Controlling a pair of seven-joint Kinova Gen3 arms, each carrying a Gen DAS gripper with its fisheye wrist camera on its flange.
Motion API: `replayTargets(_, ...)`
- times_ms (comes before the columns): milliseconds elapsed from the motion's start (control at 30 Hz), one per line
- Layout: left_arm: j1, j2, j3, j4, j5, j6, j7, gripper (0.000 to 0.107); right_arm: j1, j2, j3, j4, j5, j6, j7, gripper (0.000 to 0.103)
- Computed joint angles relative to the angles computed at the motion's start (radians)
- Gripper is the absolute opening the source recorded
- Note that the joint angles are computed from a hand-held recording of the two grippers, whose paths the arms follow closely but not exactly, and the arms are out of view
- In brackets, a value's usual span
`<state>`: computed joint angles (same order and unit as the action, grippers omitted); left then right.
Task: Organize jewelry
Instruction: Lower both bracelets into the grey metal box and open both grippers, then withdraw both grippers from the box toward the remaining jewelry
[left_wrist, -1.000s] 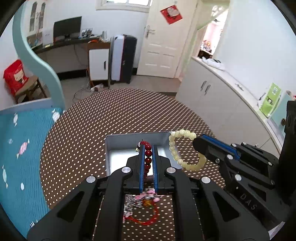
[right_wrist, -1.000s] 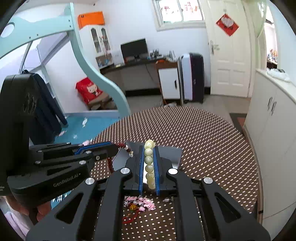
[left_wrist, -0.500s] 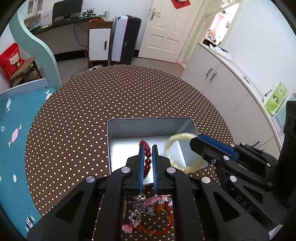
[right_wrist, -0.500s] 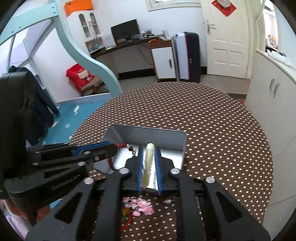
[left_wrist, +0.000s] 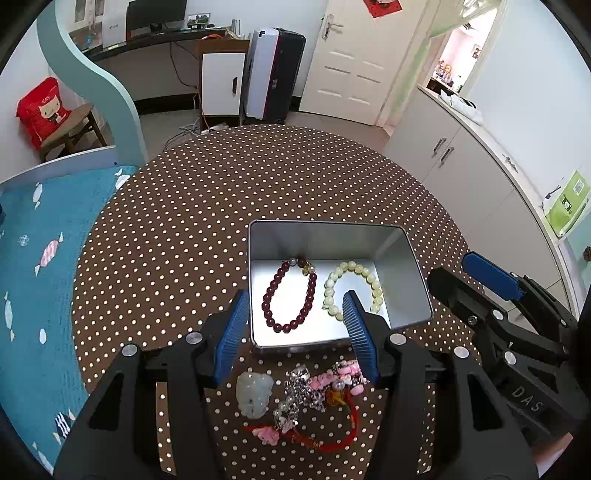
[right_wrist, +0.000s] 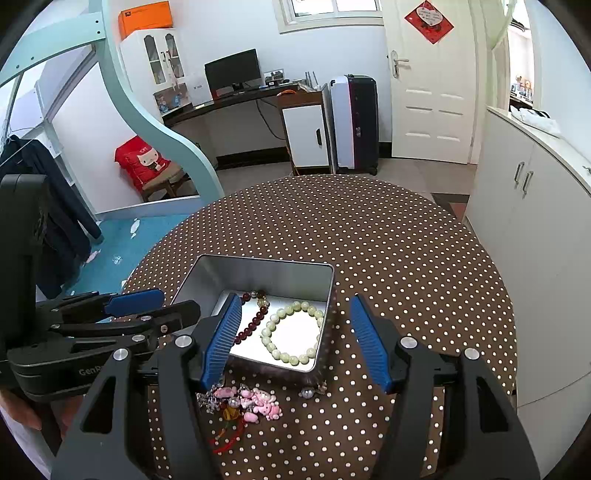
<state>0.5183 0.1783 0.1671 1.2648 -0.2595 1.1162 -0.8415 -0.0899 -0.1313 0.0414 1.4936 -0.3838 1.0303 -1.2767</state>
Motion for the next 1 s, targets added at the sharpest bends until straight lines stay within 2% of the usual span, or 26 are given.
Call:
replayTargets(267,0.021,-0.06,0.017,0.06,-0.049,0.014,0.066,0.059,-0.008,-0.044,0.009,0.025,-0.007,0.004,0.006,0.059)
replayTargets(367,0.019,-0.087,0.029,0.089,-0.065,0.017,0.095,0.071,-0.013,-0.062,0.008,0.041,0.002,0.016,-0.001,0.064)
replayTargets(467,0.022,-0.113,0.045,0.124,-0.096,0.026,0.143,0.072,-0.021,-0.074,0.003,0.058,0.011,0.033,-0.023,0.065)
replayTargets(533,0.013,-0.132,0.054,0.147,-0.087,0.027,0.147,0.073,-0.028,-0.08,0.002,0.071,0.006,0.052,-0.035,0.069)
replayTargets(633,0.005,-0.163,0.072,0.185,-0.103,0.032,0.173,0.081,-0.036,-0.084,-0.012,0.087,0.021,0.075,-0.061,0.073)
replayTargets(733,-0.009,-0.193,0.088,0.227,-0.104,0.036,0.187,0.083,-0.04,-0.075,-0.037,0.099,0.058,0.1,-0.113,0.074)
replayTargets(1000,-0.075,-0.263,0.109,0.322,-0.063,0.04,0.193,0.087,-0.023,-0.02,-0.016,0.113,0.003,0.202,-0.199,0.074)
